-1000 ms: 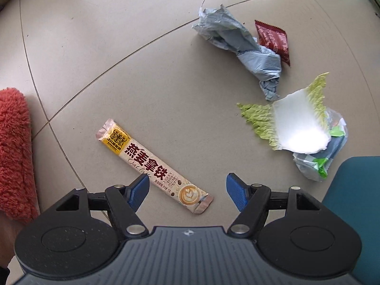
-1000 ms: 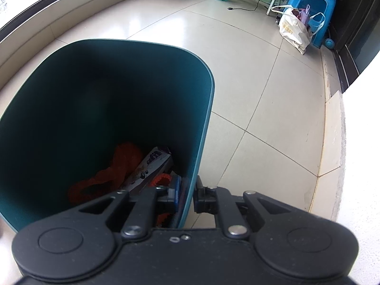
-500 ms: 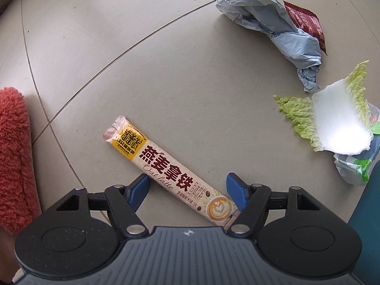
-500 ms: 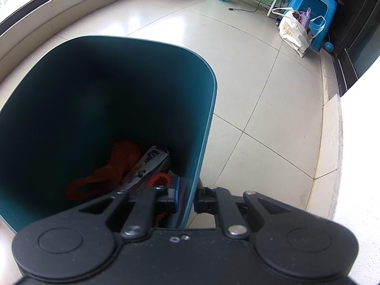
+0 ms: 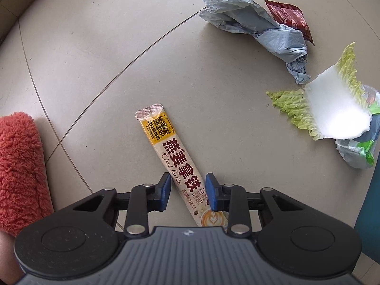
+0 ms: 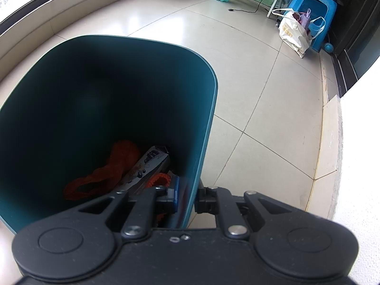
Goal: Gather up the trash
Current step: 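Lower the left tool to the coffee stick sachet and grasp it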
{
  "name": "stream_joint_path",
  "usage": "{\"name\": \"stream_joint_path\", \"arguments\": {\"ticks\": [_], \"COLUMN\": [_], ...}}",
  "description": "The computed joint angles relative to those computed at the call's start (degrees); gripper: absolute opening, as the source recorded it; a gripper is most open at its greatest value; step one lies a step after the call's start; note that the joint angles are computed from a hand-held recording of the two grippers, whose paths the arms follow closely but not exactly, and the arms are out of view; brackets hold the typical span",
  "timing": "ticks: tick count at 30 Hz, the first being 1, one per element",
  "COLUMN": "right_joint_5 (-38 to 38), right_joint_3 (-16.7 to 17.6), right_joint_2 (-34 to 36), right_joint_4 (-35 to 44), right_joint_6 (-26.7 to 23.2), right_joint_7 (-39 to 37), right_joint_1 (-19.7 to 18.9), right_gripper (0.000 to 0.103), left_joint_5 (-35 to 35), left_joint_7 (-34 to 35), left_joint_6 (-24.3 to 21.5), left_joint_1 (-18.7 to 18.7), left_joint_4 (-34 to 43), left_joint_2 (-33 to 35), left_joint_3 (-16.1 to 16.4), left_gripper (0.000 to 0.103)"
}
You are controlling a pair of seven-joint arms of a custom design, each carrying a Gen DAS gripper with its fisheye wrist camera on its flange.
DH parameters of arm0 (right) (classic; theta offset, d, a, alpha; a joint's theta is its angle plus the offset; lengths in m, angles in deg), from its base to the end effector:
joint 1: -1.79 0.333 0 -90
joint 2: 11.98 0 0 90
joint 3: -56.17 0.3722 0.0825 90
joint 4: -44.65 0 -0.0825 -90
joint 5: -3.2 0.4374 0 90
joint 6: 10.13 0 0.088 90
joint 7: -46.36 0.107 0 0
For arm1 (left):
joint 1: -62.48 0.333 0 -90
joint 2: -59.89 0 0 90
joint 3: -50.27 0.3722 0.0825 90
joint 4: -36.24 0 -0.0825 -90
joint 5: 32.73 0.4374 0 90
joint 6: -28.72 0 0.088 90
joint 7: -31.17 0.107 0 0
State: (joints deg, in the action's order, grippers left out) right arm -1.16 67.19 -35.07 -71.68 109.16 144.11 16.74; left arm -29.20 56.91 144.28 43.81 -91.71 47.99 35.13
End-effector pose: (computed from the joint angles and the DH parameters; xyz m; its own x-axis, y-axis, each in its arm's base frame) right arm 0.4424 0.2339 0.7040 0.3139 -0.9451 0.0914 -0.8366 -0.3208 -0.4441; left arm 0.4322 -0.2916 0.4849 0.4899 -0.8695 -0.0632 -0.8704 -0.4839 -0.0903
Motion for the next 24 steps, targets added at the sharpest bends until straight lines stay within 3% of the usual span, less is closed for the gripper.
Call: {"name": "stream_joint_path", "arguments": {"ticks": [6, 7, 11, 15, 17, 19, 21, 24], "right_joint_5": [-0.14, -0.18, -0.02, 0.33, 0.35, 0.41, 0.47, 0.48], "right_joint_3": [0.07, 0.1, 0.01, -0.24, -0.33, -0.35, -0.38, -0.34], "right_joint_2": [-0.04, -0.04, -0.03, -0.1, -0.16, -0.2, -0.22, -0.29], "right_joint_4": [-0.02, 0.0, 0.03, -0.07, -0.13, -0.2, -0.23, -0.39], "right_joint_6": [0.04, 0.01, 0.08, 0.17, 0.2, 0.24, 0.28, 0.38], "right_joint_7": [0.27, 0.38, 0.71, 0.58, 0.28, 0.15, -0.07, -0.13], "right_joint_1": [-0.02, -0.04, -0.04, -0.06, -0.08, -0.12, -0.15, -0.21], "right_gripper": [0.011, 0.011, 0.011, 0.011, 0.011, 0.011, 0.011, 0.011], "left_joint_5": [2.16, 2.6, 3.04, 3.4, 5.17, 1.1, -0.27, -1.35], "left_joint_7": [1.07, 1.37, 2.38, 3.8, 3.46, 6.3, 7.0, 6.85], "left_joint_6": [-2.04, -2.35, -3.14, -3.15, -5.5, -2.01, -1.55, -0.57], "left_joint_1": [-0.22, -0.27, -0.38, -0.22, -0.04, -0.22, -0.16, -0.19], "left_joint_4": [2.57, 3.02, 4.52, 5.52, 6.06, 3.99, 3.09, 2.7], "left_joint_2": [0.39, 0.36, 0.27, -0.01, 0.22, -0.76, -1.09, -0.87], "left_joint_3": [-0.43, -0.51, -0.55, -0.36, -0.8, 0.61, 0.71, 0.48], "left_gripper": [0.025, 0.012, 0.008, 0.008, 0.008, 0.008, 0.009, 0.023]}}
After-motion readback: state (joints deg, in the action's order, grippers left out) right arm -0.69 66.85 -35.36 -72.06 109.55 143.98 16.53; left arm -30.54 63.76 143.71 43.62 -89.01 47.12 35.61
